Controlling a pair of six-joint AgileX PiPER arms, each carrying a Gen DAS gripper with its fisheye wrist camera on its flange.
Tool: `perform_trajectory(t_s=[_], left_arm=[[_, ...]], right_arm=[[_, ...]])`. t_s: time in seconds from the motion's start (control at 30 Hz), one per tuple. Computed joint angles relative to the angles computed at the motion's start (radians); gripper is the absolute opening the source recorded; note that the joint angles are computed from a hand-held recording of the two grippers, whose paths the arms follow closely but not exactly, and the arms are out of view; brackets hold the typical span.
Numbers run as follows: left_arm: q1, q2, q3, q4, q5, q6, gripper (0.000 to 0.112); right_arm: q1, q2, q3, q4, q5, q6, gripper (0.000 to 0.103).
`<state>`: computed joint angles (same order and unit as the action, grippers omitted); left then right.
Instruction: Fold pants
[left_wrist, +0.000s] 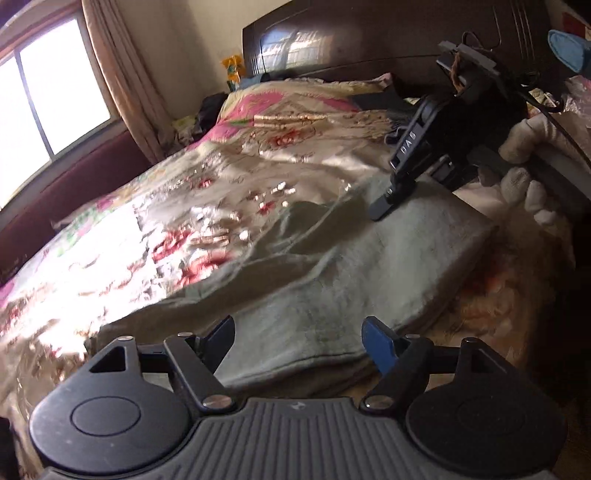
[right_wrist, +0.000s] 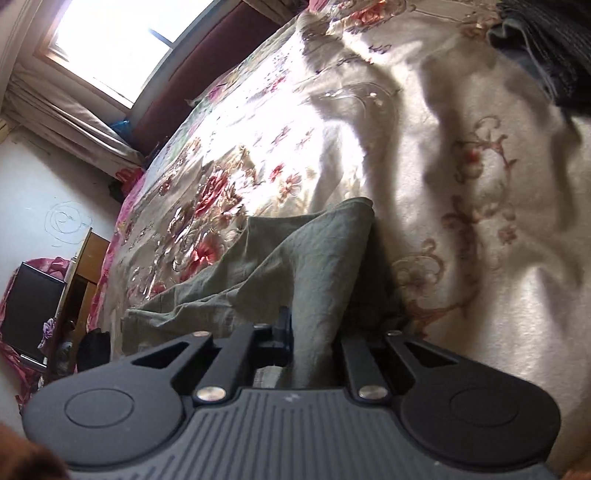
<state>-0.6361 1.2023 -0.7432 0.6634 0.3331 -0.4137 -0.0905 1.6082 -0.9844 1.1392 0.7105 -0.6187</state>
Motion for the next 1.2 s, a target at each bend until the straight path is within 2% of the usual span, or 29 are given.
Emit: perform_trajectory(t_s=[0.03,0.1,0.17,0.2,0.27,0.33,0.37,0.43,0.53,0.6,0.7,0.77,0.83,0.87,0.97,1.03,1.1,1.17,1.2], left_arm=[[-0.001,0.012,-0.007,0.06,-0.011,-0.06,0.089],[0.047,0.062,-0.036,0.06,-0.071,-0.06,0.089],[0.102,0.134,-0.094,-0.1,-0.101,0.1,0.089],[0.121,0.169,-0.13,-0.2,-0.092,0.2,0.089],[0.164,0.257,-0.223,-0.396,-0.032,0.4,0.089],[0.215,0.338,-0.316,-0.596,0.049,0.6,0.089],[0.239,0.375,-0.362,-0.663,0.086,0.667,0.089],[0.262,0.454,-0.451,-0.677,0.129,0.682,0.089],[0.262,0.56,-0.55,-0.465,0.136,0.467,0.092],[0.283,0.577,-0.577,-0.453,0.136,0.413,0.092],[0.295,0.54,-0.553,-0.363,0.119,0.321,0.092],[0.294,0.458,-0.464,-0.258,0.065,0.251,0.092],[0.281,0.366,-0.341,-0.058,0.009,0.103,0.092],[0.274,0.325,-0.283,0.042,-0.004,0.028,0.092],[0.26,0.17,-0.087,0.342,-0.049,-0.237,0.092],[0.271,0.064,0.027,0.526,-0.122,-0.437,0.092],[0.263,0.004,0.089,0.6,-0.155,-0.549,0.092],[0.241,0.022,0.104,0.579,-0.158,-0.501,0.092],[0.223,0.063,0.097,0.51,-0.142,-0.419,0.092]], right_arm=[[-0.007,-0.01,0.014,0.007,0.008,-0.005,0.017],[-0.02,-0.03,0.061,0.073,0.023,-0.052,0.037],[-0.027,-0.039,0.093,0.092,0.019,-0.075,0.037],[-0.014,-0.04,0.103,0.093,-0.002,-0.071,0.037],[-0.002,-0.035,0.118,0.108,-0.025,-0.073,0.036],[-0.015,-0.034,0.133,0.144,-0.015,-0.108,0.036],[-0.016,-0.03,0.131,0.149,-0.015,-0.111,0.035],[-0.018,-0.02,0.125,0.149,-0.017,-0.115,0.032],[-0.032,-0.01,0.121,0.156,-0.001,-0.124,0.03],[-0.043,-0.023,0.138,0.158,0.003,-0.138,0.03],[-0.047,-0.027,0.151,0.17,0.005,-0.154,0.03],[-0.046,-0.032,0.155,0.172,-0.001,-0.149,0.029],[-0.041,-0.035,0.156,0.171,-0.011,-0.138,0.026],[-0.038,-0.036,0.155,0.163,-0.019,-0.126,0.021],[-0.042,-0.033,0.156,0.166,-0.023,-0.091,0.01],[-0.034,-0.038,0.164,0.159,-0.038,-0.061,0.007],[-0.017,-0.05,0.158,0.126,-0.056,-0.001,0.006],[0.001,-0.068,0.132,0.077,-0.061,0.09,0.005],[0.012,-0.08,0.115,0.052,-0.063,0.128,0.005]])
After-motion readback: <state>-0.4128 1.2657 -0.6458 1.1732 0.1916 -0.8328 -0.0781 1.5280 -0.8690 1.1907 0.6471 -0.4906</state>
